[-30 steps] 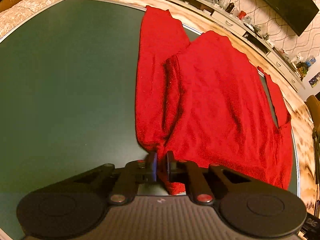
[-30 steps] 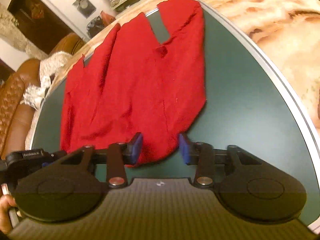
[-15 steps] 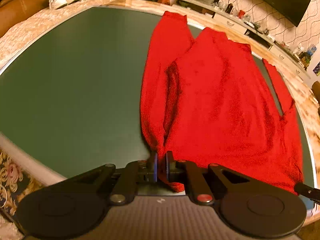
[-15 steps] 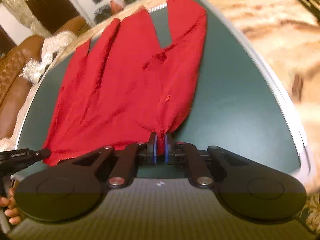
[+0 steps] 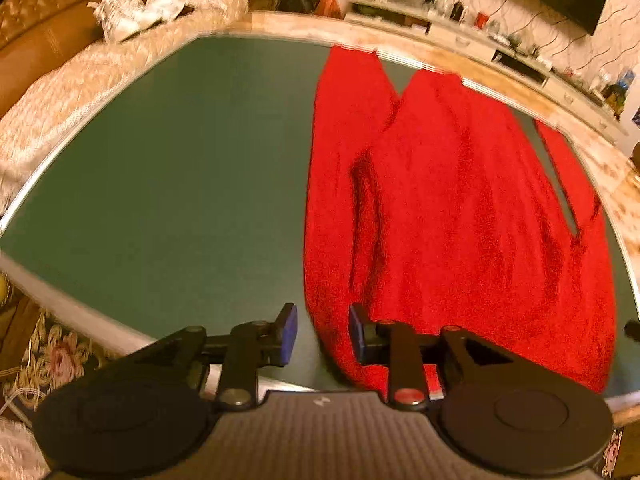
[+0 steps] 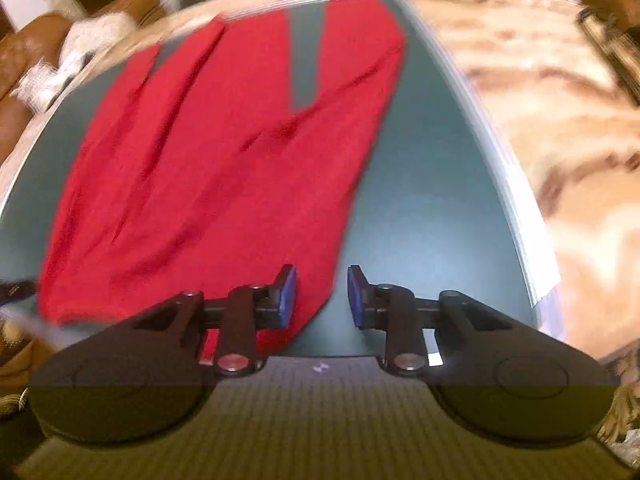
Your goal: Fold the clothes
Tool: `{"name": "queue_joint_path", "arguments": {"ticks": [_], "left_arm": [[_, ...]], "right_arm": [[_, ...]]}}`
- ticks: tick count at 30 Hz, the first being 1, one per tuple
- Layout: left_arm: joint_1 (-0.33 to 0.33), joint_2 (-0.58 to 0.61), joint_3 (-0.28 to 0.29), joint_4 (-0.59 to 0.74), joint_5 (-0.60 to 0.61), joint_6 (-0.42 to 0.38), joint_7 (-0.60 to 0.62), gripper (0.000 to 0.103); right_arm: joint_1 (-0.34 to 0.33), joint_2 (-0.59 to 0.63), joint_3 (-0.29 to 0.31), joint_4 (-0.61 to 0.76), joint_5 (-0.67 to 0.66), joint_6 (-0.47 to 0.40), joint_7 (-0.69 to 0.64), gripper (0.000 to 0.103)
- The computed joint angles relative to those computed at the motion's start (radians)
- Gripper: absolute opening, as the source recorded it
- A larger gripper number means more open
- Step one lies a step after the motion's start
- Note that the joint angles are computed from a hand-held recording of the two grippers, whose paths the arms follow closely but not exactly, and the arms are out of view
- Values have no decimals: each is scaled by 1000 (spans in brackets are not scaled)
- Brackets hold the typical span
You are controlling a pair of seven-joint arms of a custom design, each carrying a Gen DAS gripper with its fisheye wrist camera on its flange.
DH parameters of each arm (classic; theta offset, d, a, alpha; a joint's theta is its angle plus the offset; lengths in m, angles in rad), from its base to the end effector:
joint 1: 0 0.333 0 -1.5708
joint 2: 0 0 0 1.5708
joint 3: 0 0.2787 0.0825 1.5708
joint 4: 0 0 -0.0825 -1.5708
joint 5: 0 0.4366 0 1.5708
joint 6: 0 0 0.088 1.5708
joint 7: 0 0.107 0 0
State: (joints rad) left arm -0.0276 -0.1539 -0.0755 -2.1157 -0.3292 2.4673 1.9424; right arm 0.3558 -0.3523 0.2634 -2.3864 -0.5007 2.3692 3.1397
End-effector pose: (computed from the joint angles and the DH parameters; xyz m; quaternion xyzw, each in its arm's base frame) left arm 0.5995 -0.0626 0.4796 -0.5812 0.7652 -0.2495 0.1205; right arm 0.4337 0.3024 0.4251 -0.4293 0.8572 -0.1869 0.2144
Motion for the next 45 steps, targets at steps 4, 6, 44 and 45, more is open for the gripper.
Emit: {"name": "queue_joint_path", "arguments": {"ticks": [4, 6, 44, 45], "left_arm": [[8, 163, -19, 170, 64, 46, -62, 46], [0, 300, -34, 322, 143, 35, -147, 46], [20, 392, -146, 365, -189, -21, 162, 82], [20, 386, -144, 357, -191, -23, 169, 82]], "right_arm": [[-54, -13, -44, -7, -35, 102, -38, 36], [-79, 15, -58, 25, -40, 133, -81, 37], [-106, 663, -517, 618, 35, 308, -281, 10], [-76, 607, -546, 568, -58, 293, -174, 10]]}}
